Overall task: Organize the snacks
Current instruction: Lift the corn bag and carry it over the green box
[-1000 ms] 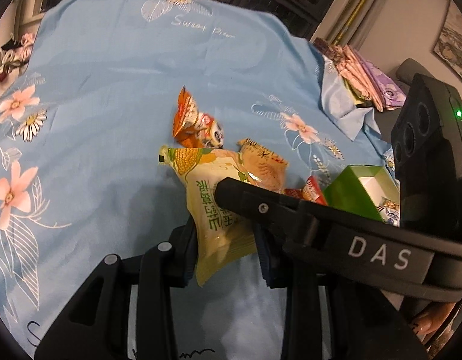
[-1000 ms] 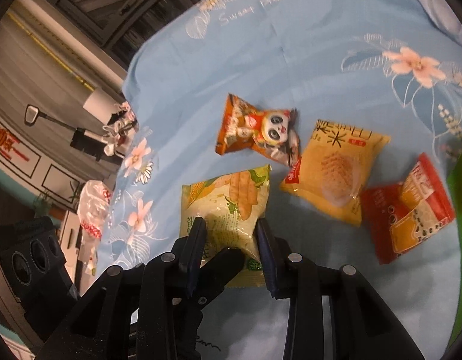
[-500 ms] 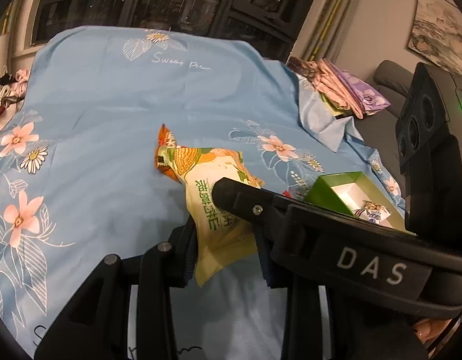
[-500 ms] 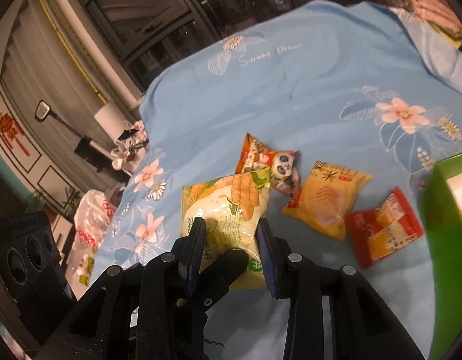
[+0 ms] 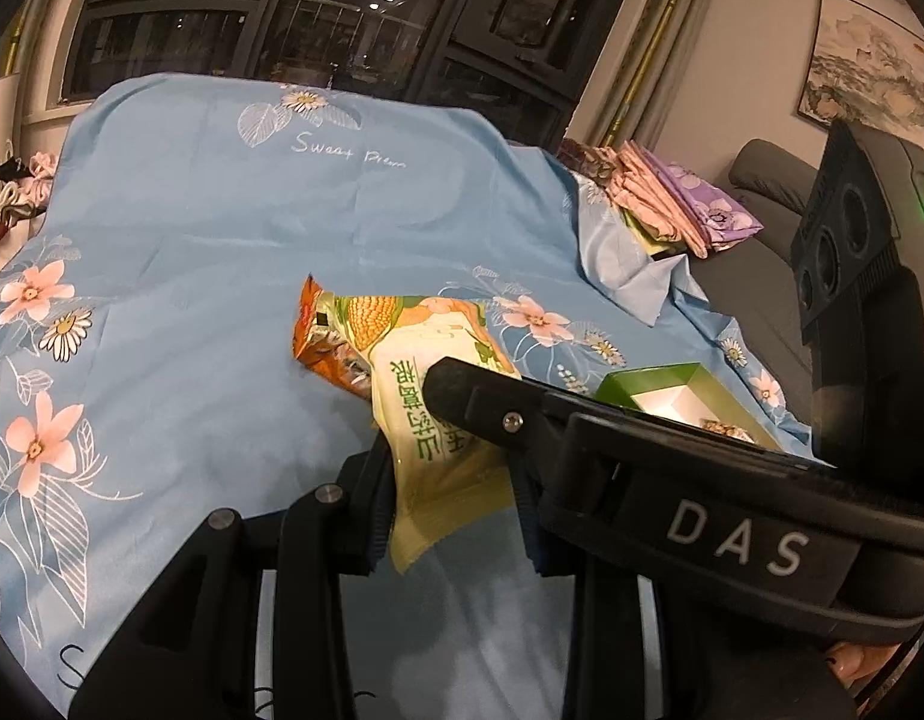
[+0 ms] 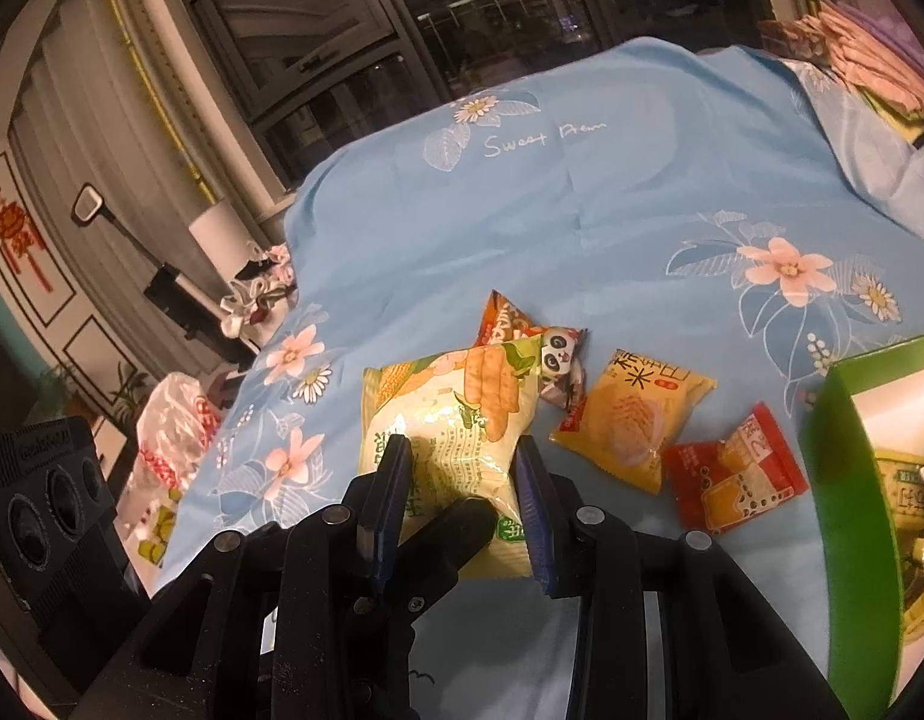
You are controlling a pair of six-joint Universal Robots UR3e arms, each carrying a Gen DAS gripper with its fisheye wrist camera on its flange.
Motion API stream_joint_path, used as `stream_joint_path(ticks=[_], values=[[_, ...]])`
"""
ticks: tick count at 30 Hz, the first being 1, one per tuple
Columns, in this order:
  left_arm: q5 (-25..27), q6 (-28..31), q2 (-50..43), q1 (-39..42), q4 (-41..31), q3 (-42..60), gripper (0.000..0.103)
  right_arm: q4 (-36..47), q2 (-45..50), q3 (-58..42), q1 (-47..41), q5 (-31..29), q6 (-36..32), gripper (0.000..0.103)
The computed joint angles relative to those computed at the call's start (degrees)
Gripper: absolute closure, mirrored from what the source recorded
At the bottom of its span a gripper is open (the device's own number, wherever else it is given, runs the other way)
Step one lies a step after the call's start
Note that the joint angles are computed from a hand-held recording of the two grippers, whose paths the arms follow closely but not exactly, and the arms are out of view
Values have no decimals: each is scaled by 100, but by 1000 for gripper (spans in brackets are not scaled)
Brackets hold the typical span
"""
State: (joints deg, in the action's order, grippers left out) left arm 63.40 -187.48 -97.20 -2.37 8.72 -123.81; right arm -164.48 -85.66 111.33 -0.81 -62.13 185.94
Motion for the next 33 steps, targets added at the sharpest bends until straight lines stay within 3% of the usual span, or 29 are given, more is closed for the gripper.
stream_joint_path(ticks=[6, 15, 28, 33], values=[[404, -149, -29, -449, 32, 349, 70, 20, -488, 254, -338, 183, -184, 65], [939, -112, -471, -1280, -473, 1512, 70, 334, -1258, 616, -1255, 674, -358, 65], [1048, 220, -1531, -2192, -1459, 3474, 70, 1085, -2277, 1147, -2883, 1273, -711, 65], [855, 373, -2030, -2407, -2030, 4332, 70, 1482, -2552, 1302, -3537, 1418, -736, 65]])
